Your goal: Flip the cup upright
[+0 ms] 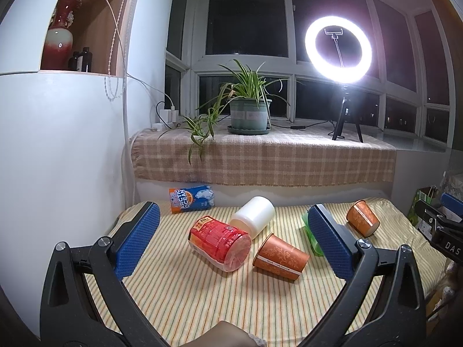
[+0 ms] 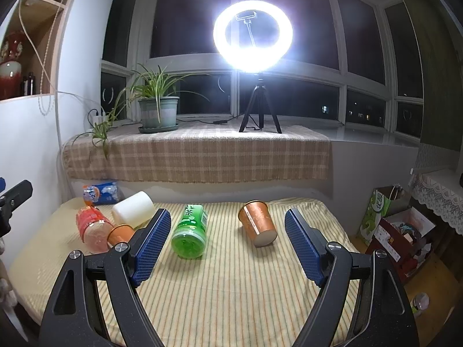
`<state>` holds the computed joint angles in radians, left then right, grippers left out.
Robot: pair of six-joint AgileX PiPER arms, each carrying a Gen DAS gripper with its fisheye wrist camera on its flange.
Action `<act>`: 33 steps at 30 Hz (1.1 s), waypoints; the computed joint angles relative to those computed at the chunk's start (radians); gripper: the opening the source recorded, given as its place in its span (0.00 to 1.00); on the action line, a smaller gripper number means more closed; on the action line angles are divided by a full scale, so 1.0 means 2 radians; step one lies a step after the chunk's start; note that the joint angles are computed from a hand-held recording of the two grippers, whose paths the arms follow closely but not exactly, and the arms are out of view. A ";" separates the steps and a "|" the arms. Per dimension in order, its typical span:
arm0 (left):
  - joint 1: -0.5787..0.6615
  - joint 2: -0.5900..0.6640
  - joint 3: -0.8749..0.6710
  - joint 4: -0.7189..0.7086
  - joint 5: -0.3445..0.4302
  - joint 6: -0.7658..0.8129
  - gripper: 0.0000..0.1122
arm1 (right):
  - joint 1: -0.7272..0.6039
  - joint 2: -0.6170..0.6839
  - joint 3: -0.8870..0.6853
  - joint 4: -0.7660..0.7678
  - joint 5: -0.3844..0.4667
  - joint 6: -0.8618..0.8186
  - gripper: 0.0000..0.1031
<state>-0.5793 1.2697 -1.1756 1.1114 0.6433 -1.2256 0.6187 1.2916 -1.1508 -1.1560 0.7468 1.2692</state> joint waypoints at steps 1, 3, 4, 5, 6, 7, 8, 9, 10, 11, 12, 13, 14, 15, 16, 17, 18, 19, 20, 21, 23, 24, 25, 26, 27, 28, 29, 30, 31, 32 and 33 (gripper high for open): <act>0.002 0.003 -0.003 -0.006 -0.002 0.005 0.92 | -0.001 0.000 0.000 0.001 0.000 -0.001 0.78; 0.006 0.009 -0.009 -0.017 -0.004 0.016 0.92 | -0.004 0.000 0.000 0.003 -0.002 -0.002 0.78; 0.006 0.011 -0.011 -0.021 -0.005 0.020 0.92 | -0.006 0.001 0.001 0.003 -0.002 -0.001 0.78; 0.008 0.014 -0.016 -0.032 -0.006 0.030 0.92 | -0.008 0.002 0.001 0.004 -0.003 -0.002 0.78; 0.010 0.018 -0.020 -0.039 -0.007 0.037 0.92 | -0.011 0.002 0.002 0.006 -0.005 -0.004 0.78; 0.011 0.021 -0.023 -0.045 -0.008 0.041 0.92 | -0.015 0.002 0.002 0.010 -0.008 -0.006 0.78; 0.012 0.025 -0.027 -0.051 -0.009 0.048 0.92 | -0.018 0.003 0.002 0.014 -0.011 -0.009 0.78; 0.013 0.029 -0.031 -0.060 -0.011 0.058 0.92 | -0.022 0.003 0.003 0.017 -0.013 -0.012 0.78; 0.017 0.035 -0.038 -0.076 -0.015 0.075 0.92 | -0.026 0.003 0.004 0.021 -0.015 -0.014 0.78; 0.019 0.041 -0.045 -0.092 -0.019 0.093 0.92 | -0.031 0.002 0.006 0.024 -0.017 -0.017 0.78; 0.022 0.049 -0.054 -0.112 -0.022 0.114 0.92 | -0.035 0.002 0.008 0.027 -0.020 -0.018 0.78; 0.023 0.056 -0.062 -0.130 -0.022 0.134 0.92 | -0.040 0.001 0.009 0.031 -0.023 -0.021 0.78; 0.025 0.065 -0.073 -0.150 -0.022 0.156 0.92 | -0.045 0.000 0.011 0.035 -0.027 -0.025 0.78; 0.027 0.074 -0.085 -0.170 -0.021 0.177 0.92 | -0.049 -0.001 0.013 0.040 -0.029 -0.028 0.78; 0.028 0.083 -0.096 -0.188 -0.018 0.193 0.92 | -0.052 -0.002 0.015 0.041 -0.031 -0.029 0.78; 0.029 0.092 -0.107 -0.208 -0.017 0.211 0.92 | -0.057 -0.003 0.016 0.045 -0.034 -0.033 0.78; 0.032 0.102 -0.121 -0.235 -0.016 0.235 0.92 | -0.061 -0.004 0.019 0.046 -0.035 -0.033 0.78; 0.037 0.113 -0.136 -0.266 -0.013 0.261 0.92 | -0.064 -0.004 0.021 0.048 -0.037 -0.033 0.78; 0.043 0.124 -0.151 -0.299 -0.010 0.288 0.92 | -0.069 -0.005 0.022 0.051 -0.041 -0.035 0.78; 0.047 0.136 -0.169 -0.330 -0.005 0.312 0.92 | -0.072 -0.006 0.025 0.054 -0.043 -0.036 0.78; 0.055 0.163 -0.203 -0.386 0.007 0.355 0.92 | -0.081 -0.008 0.029 0.058 -0.048 -0.038 0.78; 0.056 0.176 -0.219 -0.399 0.015 0.365 0.92 | -0.084 -0.008 0.030 0.058 -0.050 -0.038 0.78; 0.057 0.192 -0.239 -0.415 0.025 0.377 0.92 | -0.087 -0.010 0.032 0.060 -0.052 -0.039 0.78; 0.059 0.206 -0.256 -0.432 0.032 0.388 0.92 | -0.092 -0.010 0.033 0.062 -0.054 -0.041 0.78; 0.063 0.221 -0.277 -0.454 0.043 0.403 0.92 | -0.095 -0.011 0.036 0.062 -0.057 -0.040 0.78; 0.067 0.238 -0.299 -0.478 0.056 0.416 0.92 | -0.098 -0.012 0.038 0.062 -0.058 -0.040 0.78; 0.072 0.254 -0.320 -0.503 0.069 0.429 0.92 | -0.102 -0.013 0.039 0.065 -0.060 -0.042 0.78; 0.076 0.268 -0.340 -0.524 0.082 0.438 0.92 | -0.105 -0.014 0.041 0.067 -0.063 -0.044 0.78; 0.079 0.284 -0.362 -0.540 0.095 0.447 0.92 | -0.109 -0.015 0.043 0.069 -0.065 -0.045 0.78; 0.081 0.302 -0.389 -0.553 0.113 0.452 0.92 | -0.113 -0.016 0.045 0.071 -0.067 -0.046 0.78; 0.084 0.320 -0.418 -0.564 0.132 0.457 0.92 | -0.115 -0.017 0.047 0.072 -0.067 -0.047 0.78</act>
<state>-0.4121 1.9106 -2.0113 -0.0170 0.9063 -0.3120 0.3896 1.2572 -1.0578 -1.0127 0.6129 1.1750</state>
